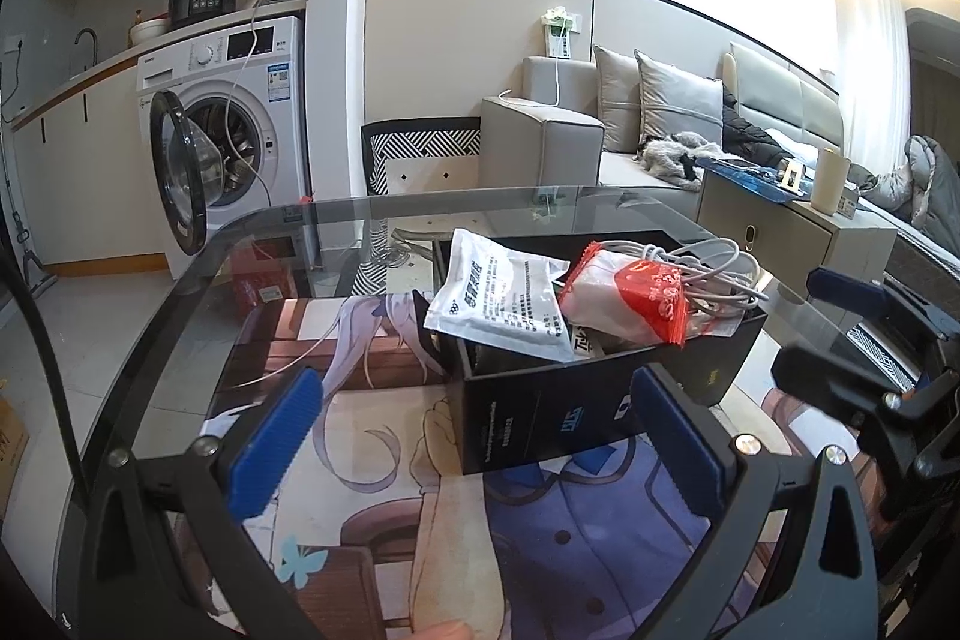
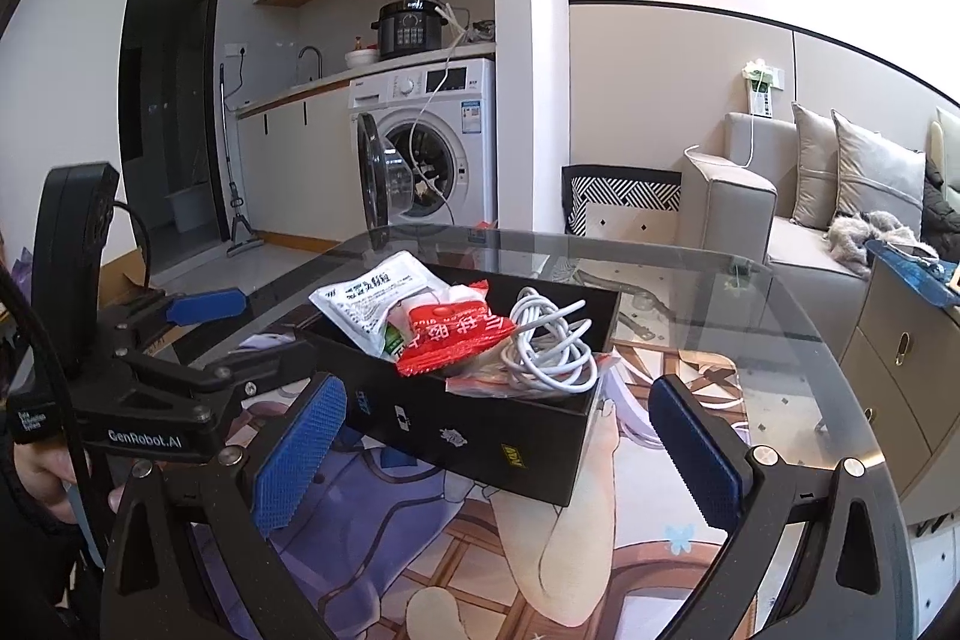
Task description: Organize soft objects
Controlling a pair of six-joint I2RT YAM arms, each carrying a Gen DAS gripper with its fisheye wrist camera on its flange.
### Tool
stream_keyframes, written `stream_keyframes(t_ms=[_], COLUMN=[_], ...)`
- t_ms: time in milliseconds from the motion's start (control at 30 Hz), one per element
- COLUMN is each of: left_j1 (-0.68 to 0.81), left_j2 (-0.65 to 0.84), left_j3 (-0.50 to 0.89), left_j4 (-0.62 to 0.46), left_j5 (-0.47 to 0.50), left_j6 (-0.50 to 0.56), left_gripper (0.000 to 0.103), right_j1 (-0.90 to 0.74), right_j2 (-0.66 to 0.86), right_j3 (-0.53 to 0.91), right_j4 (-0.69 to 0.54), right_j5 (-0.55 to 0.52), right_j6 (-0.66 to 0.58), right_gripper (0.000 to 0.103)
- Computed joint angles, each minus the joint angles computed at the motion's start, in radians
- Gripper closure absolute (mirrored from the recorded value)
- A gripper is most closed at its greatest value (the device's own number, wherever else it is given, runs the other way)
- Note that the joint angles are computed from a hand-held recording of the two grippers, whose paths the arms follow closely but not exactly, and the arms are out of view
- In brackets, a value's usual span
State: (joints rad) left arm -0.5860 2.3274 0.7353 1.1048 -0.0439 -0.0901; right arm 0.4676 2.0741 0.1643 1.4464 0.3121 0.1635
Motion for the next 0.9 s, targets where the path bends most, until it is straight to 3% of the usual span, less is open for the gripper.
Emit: stream_keyframes(t_ms=[233, 367, 900], left_j1=[-0.005, -0.005, -0.005], left_j2=[0.018, 0.023, 0.023], left_j3=[0.0, 0.002, 0.01], left_j4=[0.029, 0.034, 0.021], left_j5=[-0.004, -0.004, -0.014], left_j6=[0.001, 0.002, 0.006], left_gripper=[0.0, 0.0, 0.0], right_j1=[-0.004, 0.015, 0.012], right_j2=[0.038, 0.039, 0.05], right_j3=[-0.021, -0.016, -0.019], right_j4=[0.083, 0.076, 0.094], right_j5=[0.008, 0.049, 0.05], right_j6=[-0.009, -0.01, -0.014], right_gripper=[0.0, 0.0, 0.0])
